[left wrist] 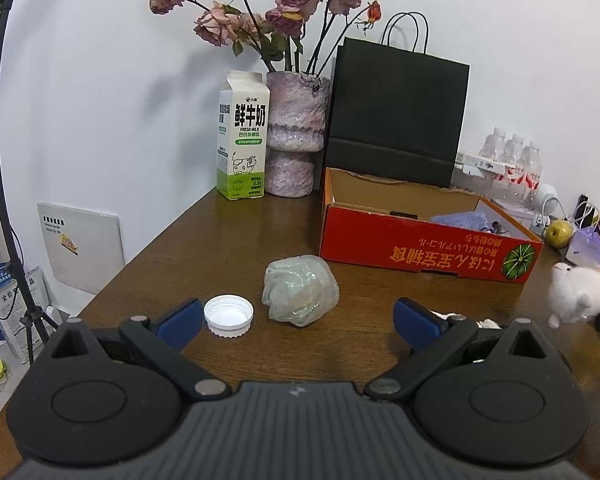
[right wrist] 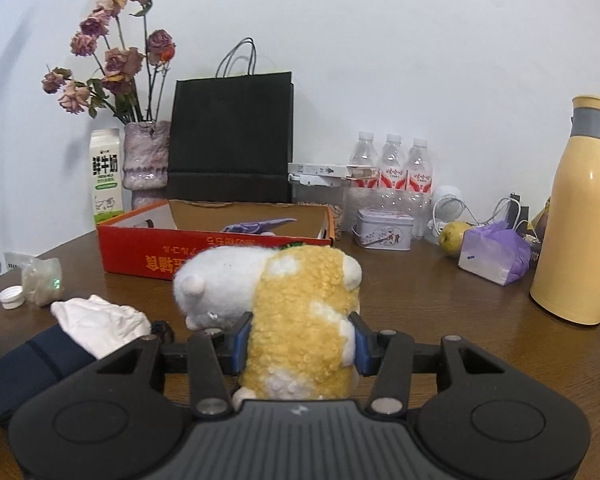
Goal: Organize objects
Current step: 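Grasp the white bottle cap with the left tool while right holds plush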
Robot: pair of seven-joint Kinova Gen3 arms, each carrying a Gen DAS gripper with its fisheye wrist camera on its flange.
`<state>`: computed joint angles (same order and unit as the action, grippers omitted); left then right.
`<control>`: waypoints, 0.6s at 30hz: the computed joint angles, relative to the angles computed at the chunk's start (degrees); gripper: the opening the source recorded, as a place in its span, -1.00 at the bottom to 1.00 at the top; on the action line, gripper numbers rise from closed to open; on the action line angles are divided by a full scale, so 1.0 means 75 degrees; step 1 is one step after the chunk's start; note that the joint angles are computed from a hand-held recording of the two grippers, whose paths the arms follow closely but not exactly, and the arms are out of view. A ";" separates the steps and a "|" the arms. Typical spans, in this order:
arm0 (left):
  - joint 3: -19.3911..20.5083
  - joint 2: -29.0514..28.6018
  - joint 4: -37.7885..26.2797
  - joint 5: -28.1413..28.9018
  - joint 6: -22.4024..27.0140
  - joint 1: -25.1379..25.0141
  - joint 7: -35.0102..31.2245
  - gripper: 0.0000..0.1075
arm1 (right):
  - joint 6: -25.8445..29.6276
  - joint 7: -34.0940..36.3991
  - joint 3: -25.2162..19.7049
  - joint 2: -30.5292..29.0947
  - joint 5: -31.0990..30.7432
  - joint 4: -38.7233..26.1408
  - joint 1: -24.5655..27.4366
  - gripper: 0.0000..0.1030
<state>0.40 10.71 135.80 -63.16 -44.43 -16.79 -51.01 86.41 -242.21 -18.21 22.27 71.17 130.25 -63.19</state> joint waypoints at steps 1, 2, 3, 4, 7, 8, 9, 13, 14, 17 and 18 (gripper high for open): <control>0.0002 0.0007 -0.0003 0.0004 0.0014 0.0010 -0.0023 0.92 | 0.0034 0.0047 -0.0007 0.0025 0.0004 -0.0027 -0.0023 -0.09; 0.0004 0.0007 0.0011 0.0056 0.0046 0.0033 -0.0084 0.92 | 0.0046 0.0069 -0.0002 0.0033 0.0014 -0.0036 -0.0026 -0.09; 0.0009 0.0001 0.0017 0.0087 0.0098 0.0053 -0.0123 0.92 | 0.0073 0.0070 -0.0002 0.0048 0.0017 -0.0048 -0.0045 -0.09; 0.0009 -0.0005 0.0019 0.0071 0.0135 0.0047 -0.0121 0.92 | 0.0099 0.0051 -0.0002 0.0056 0.0011 -0.0051 -0.0065 -0.09; -0.0014 -0.0052 -0.0029 -0.0139 0.0338 -0.0010 -0.0010 0.92 | 0.0156 -0.0031 -0.0001 0.0081 -0.0001 -0.0040 -0.0107 -0.09; -0.0026 -0.0061 -0.0067 -0.0229 0.0451 -0.0022 0.0024 0.92 | 0.0160 -0.0049 -0.0003 0.0084 0.0003 -0.0032 -0.0113 -0.09; -0.0033 -0.0072 -0.0110 -0.0252 0.0626 -0.0001 0.0013 0.92 | 0.0150 -0.0062 -0.0005 0.0078 0.0014 -0.0016 -0.0110 -0.09; 0.0032 -0.0036 -0.0327 -0.0197 0.1349 0.0126 -0.0139 0.92 | 0.0131 -0.0087 -0.0025 0.0059 0.0080 0.0022 -0.0109 -0.09; 0.0077 -0.0001 -0.0414 -0.0186 0.1548 0.0171 -0.0160 0.92 | 0.0140 -0.0099 -0.0028 0.0062 0.0089 0.0027 -0.0115 -0.09; 0.0331 0.0246 -0.0888 -0.0215 0.2246 0.0365 -0.0141 0.92 | 0.0154 -0.0107 -0.0038 0.0071 0.0119 0.0034 -0.0124 -0.09; 0.0416 0.0338 -0.1051 -0.0114 0.2535 0.0455 -0.0178 0.92 | 0.0155 -0.0095 -0.0040 0.0071 0.0124 0.0035 -0.0123 -0.09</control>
<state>3.52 13.25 127.92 -64.02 -25.41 -13.37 -52.35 87.57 -242.92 -18.51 22.80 72.10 130.51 -64.11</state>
